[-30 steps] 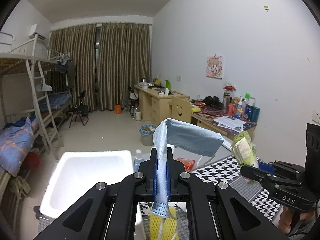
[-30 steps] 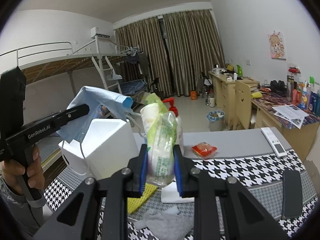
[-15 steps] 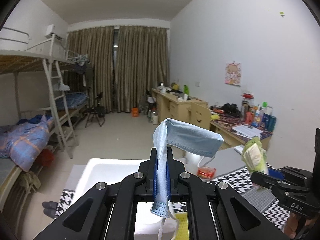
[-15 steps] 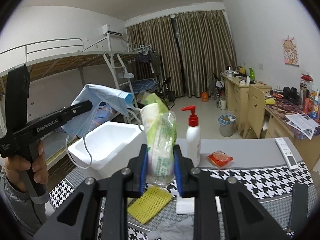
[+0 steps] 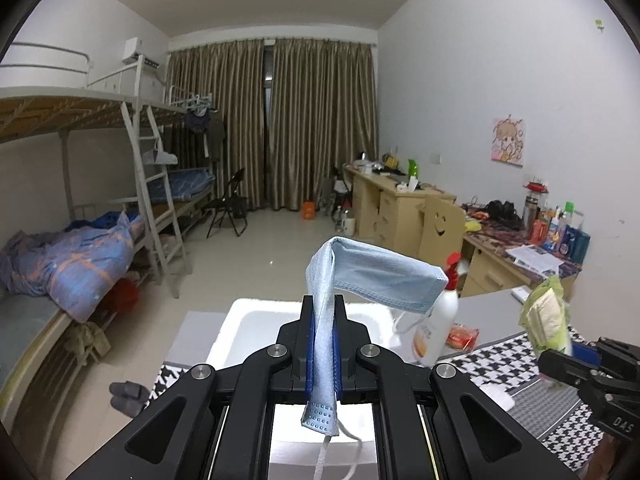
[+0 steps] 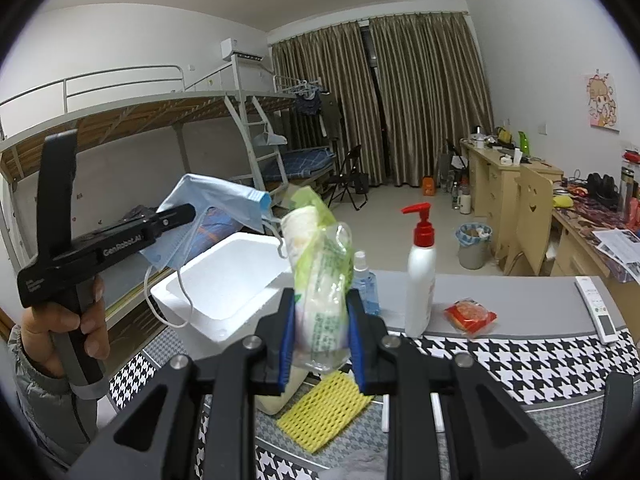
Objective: Organize soft objects
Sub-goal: 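Lift the blue mask with the left tool and carry it over the white foam box, then open the left tool to drop the blue mask into the foam box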
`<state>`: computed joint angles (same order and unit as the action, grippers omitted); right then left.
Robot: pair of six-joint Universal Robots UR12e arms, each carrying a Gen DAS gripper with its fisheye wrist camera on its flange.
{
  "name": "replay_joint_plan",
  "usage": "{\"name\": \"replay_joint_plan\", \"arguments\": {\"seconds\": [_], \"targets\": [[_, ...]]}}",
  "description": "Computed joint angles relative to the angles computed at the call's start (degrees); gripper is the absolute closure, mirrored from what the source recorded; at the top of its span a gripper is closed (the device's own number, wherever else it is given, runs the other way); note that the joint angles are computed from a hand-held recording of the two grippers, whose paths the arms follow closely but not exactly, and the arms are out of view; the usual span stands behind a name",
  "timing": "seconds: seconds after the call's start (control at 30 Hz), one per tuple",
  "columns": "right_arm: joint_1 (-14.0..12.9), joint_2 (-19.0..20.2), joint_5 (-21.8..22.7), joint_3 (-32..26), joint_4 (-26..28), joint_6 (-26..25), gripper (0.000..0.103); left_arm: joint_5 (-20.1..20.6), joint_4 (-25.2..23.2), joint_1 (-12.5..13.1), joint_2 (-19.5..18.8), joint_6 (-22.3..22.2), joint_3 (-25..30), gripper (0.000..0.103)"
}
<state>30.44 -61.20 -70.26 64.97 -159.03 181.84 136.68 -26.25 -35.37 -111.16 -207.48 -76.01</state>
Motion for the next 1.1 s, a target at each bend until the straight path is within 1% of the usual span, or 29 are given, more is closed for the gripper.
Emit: {"name": "replay_joint_plan", "arguments": {"seconds": [0.3,0.47,0.53,0.6,0.63,0.67,0.7,0.73,0.8,0.87,0.97,1.0,1.1], "targets": [[0.6,0.4,-0.8,-1.1,1.7,-1.0,0.075,-1.2,-4.1,1.2,0.5,-3.5,-0.7,0.096],[0.8,1.0,-1.3,-2.3,3.1,-1.4,0.075,-2.4,-6.0,1.9,1.0,-4.8,-1.6,0.093],[0.9,1.2,-1.5,-2.6,3.5,-1.6,0.075,-2.8,-6.6,2.1,1.1,-5.3,-1.8,0.084],[1.0,1.3,-1.6,-3.0,3.9,-1.7,0.075,-3.3,-6.9,2.0,1.1,-5.8,-1.9,0.056],[1.1,1.4,-1.6,-3.0,4.0,-1.8,0.075,-3.3,-6.9,2.0,1.2,-6.0,-2.1,0.050],[1.1,1.4,-1.7,-3.0,4.1,-1.8,0.075,-3.3,-6.6,2.0,1.3,-6.1,-2.4,0.038],[1.2,1.5,-1.8,-3.1,4.2,-1.9,0.075,-3.4,-6.2,2.0,1.4,-6.1,-2.7,0.029],[1.2,1.6,-1.9,-3.4,4.5,-1.9,0.075,-3.5,-5.6,2.1,1.6,-6.1,-3.0,0.025],[1.2,1.9,-1.8,-3.9,4.9,-1.8,0.075,-2.5,-3.8,2.0,1.7,-6.0,-3.5,0.009],[1.4,2.0,-1.9,-4.2,5.0,-2.0,0.075,-1.3,-2.5,1.7,1.9,-5.5,-4.1,0.004],[1.5,2.3,-1.6,-4.5,4.7,-1.9,0.075,-0.4,-0.9,1.5,2.3,-5.3,-4.9,0.001],[1.5,2.5,-1.2,-4.7,4.9,-2.0,0.075,-0.2,-0.2,1.4,2.4,-5.1,-5.2,0.001],[1.8,2.9,-0.9,-5.6,5.1,-2.6,0.075,1.1,-0.7,1.1,2.6,-4.4,-5.5,0.001]]}}
